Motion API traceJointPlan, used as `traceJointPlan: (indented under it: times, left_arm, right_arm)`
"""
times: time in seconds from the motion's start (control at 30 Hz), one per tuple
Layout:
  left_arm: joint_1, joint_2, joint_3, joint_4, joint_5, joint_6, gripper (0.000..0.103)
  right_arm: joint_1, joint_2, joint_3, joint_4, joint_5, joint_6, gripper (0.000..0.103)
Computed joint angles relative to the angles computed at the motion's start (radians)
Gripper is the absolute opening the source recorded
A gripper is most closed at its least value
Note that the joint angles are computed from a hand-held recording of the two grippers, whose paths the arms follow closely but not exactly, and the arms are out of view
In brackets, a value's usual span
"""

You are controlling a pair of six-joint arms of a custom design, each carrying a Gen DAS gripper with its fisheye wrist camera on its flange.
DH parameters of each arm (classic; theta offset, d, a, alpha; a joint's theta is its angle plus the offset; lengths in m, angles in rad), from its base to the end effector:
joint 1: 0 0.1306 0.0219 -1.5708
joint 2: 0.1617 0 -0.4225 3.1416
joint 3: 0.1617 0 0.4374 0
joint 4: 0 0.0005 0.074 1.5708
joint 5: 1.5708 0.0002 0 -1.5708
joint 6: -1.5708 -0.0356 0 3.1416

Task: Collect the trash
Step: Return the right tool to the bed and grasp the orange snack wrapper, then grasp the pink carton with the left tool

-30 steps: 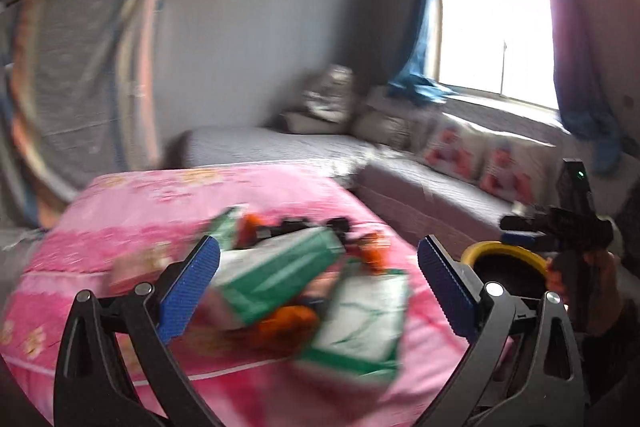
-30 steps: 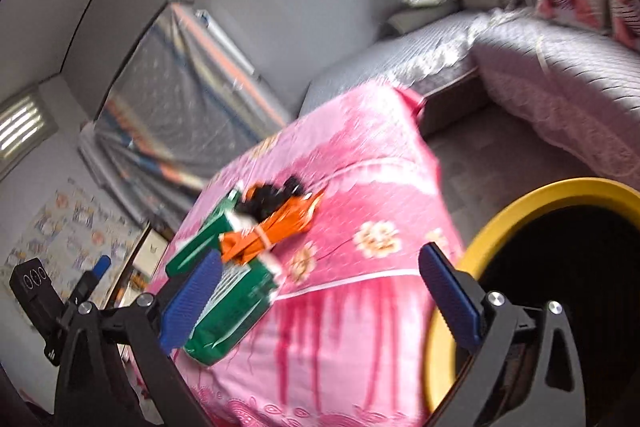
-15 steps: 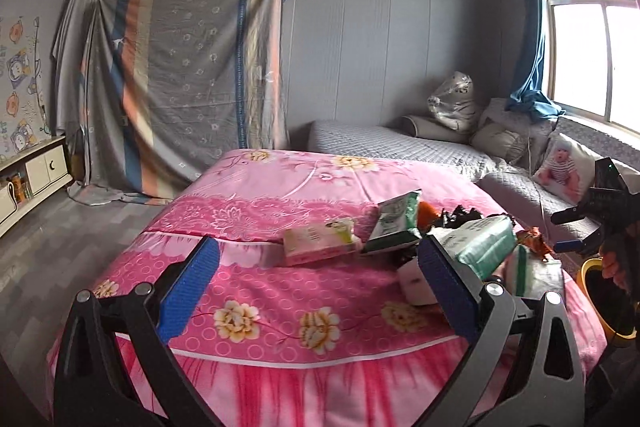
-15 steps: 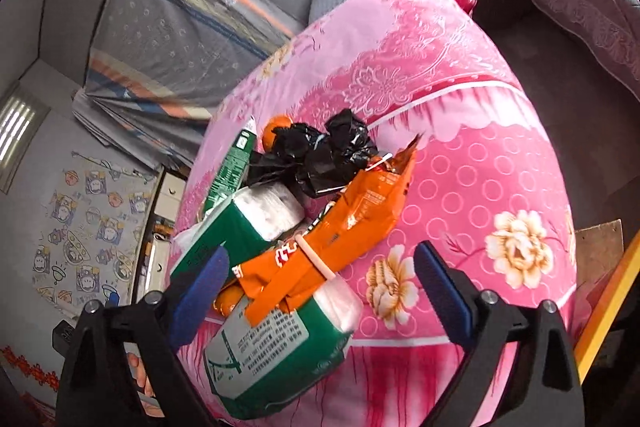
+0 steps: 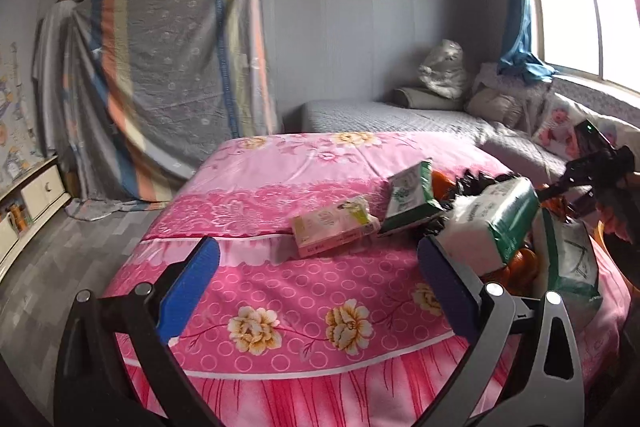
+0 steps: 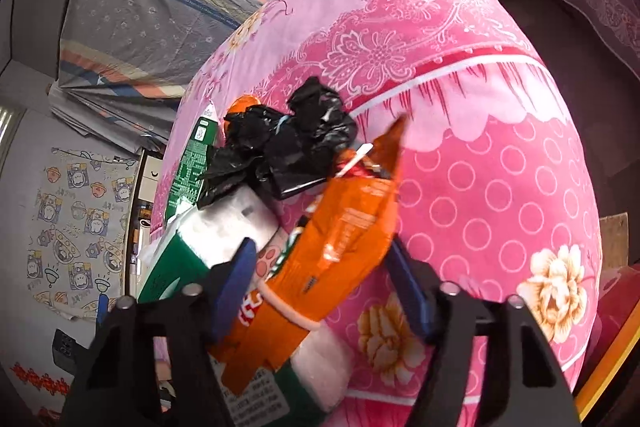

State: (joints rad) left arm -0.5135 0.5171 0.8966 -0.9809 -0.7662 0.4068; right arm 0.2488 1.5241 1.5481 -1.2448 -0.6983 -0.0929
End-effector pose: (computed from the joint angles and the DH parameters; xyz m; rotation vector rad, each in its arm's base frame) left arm 0.1699 -0.0680 0.5014 -0.3102 1.9751 0.2488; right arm 0.5200 0.1552 0.4656 -0.3876 2.7071 1.0611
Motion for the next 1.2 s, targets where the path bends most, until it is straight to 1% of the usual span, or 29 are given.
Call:
traceJointPlan:
  times: [0.03,0.07,0.1,0.13,0.17,0.23,0.27,0.3,0.37,0.43,0.53,0.57,0.67,0.77,0.8,0.9,1.03,1.2]
  left_arm:
    - [0.026,0.001,0.0,0.013,0.049,-0.034,0.095]
    - [0.047,0.003,0.0,0.022,0.082,-0.059,0.095]
    - [0.077,0.009,0.0,0.04,0.122,-0.102,0.095]
    - [0.101,0.011,0.0,0.05,0.154,-0.13,0.095]
    - [0.142,0.023,0.006,0.056,0.211,-0.167,0.095]
    - [0.201,0.037,0.012,0.068,0.294,-0.223,0.095]
    - [0.24,0.048,0.016,0.082,0.355,-0.269,0.095]
    - [0.257,0.058,0.02,0.086,0.382,-0.293,0.095]
    - [0.309,0.082,0.026,0.098,0.466,-0.361,0.095]
    - [0.365,0.118,0.038,0.111,0.561,-0.437,0.095]
    - [0.45,0.174,0.065,0.098,0.74,-0.53,0.095]
    - [0.472,0.195,0.071,0.097,0.787,-0.567,0.095]
    - [0.513,0.241,0.082,0.097,0.866,-0.645,0.095]
    - [0.564,0.3,0.102,0.087,0.985,-0.704,0.095]
    - [0.576,0.318,0.106,0.087,1.01,-0.724,0.095]
    - [0.613,0.371,0.123,0.071,1.045,-0.766,0.095]
    - [0.657,0.439,0.149,0.043,1.072,-0.795,0.094]
    - [0.669,0.504,0.176,0.008,1.082,-0.848,0.094]
  right_arm:
    - [-0.004,-0.003,-0.002,0.006,-0.005,0.0,0.05]
    - [-0.008,-0.01,-0.006,0.015,-0.012,0.004,0.046]
    - [-0.013,-0.018,-0.01,0.027,-0.024,0.012,0.045]
    - [-0.019,-0.024,-0.013,0.034,-0.042,0.019,0.043]
    - [-0.027,-0.033,-0.014,0.032,-0.063,0.028,0.043]
    - [-0.045,-0.055,-0.023,0.037,-0.102,0.046,0.042]
    - [-0.056,-0.07,-0.03,0.043,-0.123,0.055,0.042]
    - [-0.068,-0.083,-0.037,0.044,-0.147,0.064,0.042]
    - [-0.089,-0.104,-0.048,0.035,-0.183,0.08,0.042]
    - [-0.099,-0.123,-0.057,0.026,-0.196,0.097,0.043]
    - [-0.105,-0.146,-0.071,0.014,-0.206,0.112,0.043]
    - [-0.108,-0.154,-0.076,0.012,-0.209,0.114,0.043]
    - [-0.114,-0.175,-0.094,0.02,-0.216,0.107,0.042]
    - [-0.117,-0.19,-0.101,0.029,-0.198,0.092,0.043]
    - [-0.117,-0.192,-0.101,0.034,-0.189,0.085,0.043]
    - [-0.119,-0.193,-0.096,0.041,-0.159,0.064,0.043]
    - [-0.115,-0.183,-0.085,0.057,-0.131,0.045,0.043]
    - [-0.101,-0.166,-0.078,0.056,-0.125,0.043,0.043]
